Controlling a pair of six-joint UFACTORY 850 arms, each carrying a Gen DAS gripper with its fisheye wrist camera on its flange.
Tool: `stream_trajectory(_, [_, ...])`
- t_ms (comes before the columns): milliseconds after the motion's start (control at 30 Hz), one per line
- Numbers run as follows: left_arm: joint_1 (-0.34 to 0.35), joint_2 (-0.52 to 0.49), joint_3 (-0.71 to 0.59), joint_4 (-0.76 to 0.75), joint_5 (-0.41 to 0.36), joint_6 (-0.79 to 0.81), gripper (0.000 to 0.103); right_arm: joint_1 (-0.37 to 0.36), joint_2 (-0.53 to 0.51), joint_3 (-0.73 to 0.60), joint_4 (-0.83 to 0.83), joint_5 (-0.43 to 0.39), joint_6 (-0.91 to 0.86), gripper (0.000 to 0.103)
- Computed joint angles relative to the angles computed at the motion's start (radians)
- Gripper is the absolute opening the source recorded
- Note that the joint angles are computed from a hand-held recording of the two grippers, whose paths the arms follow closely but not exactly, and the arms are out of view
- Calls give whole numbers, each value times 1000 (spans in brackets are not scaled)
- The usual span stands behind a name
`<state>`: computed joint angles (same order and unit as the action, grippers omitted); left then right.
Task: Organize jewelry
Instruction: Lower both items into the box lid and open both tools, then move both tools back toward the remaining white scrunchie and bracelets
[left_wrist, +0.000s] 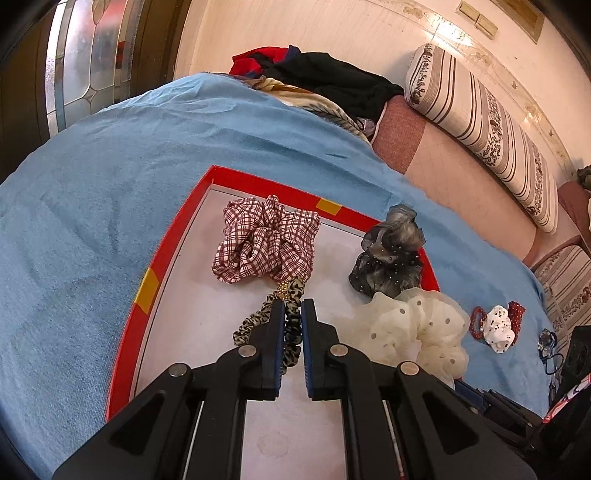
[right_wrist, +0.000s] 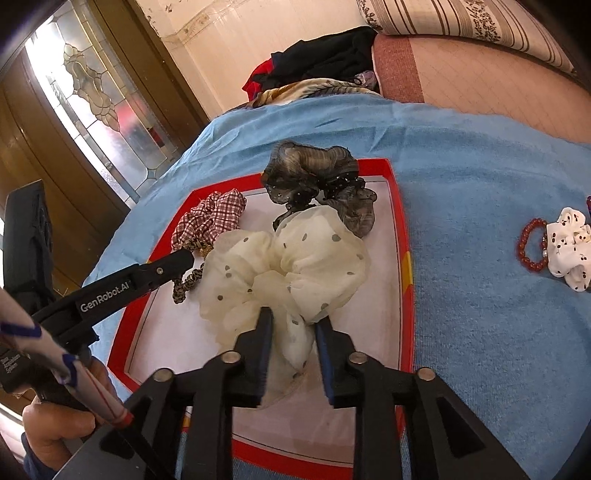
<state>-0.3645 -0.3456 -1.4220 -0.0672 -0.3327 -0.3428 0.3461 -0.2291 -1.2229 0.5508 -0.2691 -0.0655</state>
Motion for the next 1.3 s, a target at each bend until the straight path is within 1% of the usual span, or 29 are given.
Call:
stream_trajectory(33, [0,1,0,-11,2,11,9,-1,1,0,14,-4,-12,33])
stream_trajectory(100, [-2,3,0,3,7,0,16,1,4,3,14,-3,-9,33])
stream_trajectory(167, [-5,9,5,15,20,-10,29,2,7,5,23,-9,-21,34])
stream_trajectory(233, [-9,13,8,45,30,-38,32,3,11,7,20,-14,-19,35])
stream_trajectory(300, [-9,15,9,35,36,-29,32,4,20,16,23,-10,-19,38])
stream_trajectory(367, [-10,16,10,34,38,-27,33,3,27,22,22,-8,-18,51])
stream_trajectory(500, [-12,22,15,23,54,-17,34,-1,50,39,37,-4,-33,52])
stream_trajectory(600, [-17,26,17,2,69,3,34,-9,75,64,99,2,-85,52])
stream_trajectory(767, [-38,26,14,21,86,11,34,-23,115,104,126,11,-107,52])
stream_trajectory(867, [-58,28,14,93,103,-35,34,-29,142,128,55,32,-38,52])
stream_trajectory(1000, [-86,26,12,110,117,-30,34,-44,176,155,-58,45,74,52])
stream_trajectory(1067, [-108,28,14,215,126,-119,35,-59,198,174,-67,48,89,52])
stream_trajectory(1133, [-127,33,19,259,142,-156,36,-80,233,206,-89,52,122,52])
stream_trajectory(1200, [-149,39,25,377,152,-261,39,-96,264,232,-108,53,145,52])
stream_trajectory(1233, [-166,44,32,465,162,-338,40,-111,290,255,-120,54,164,52])
stream_trajectory(1300, [-196,49,41,589,170,-445,41,-130,324,286,-138,54,186,52])
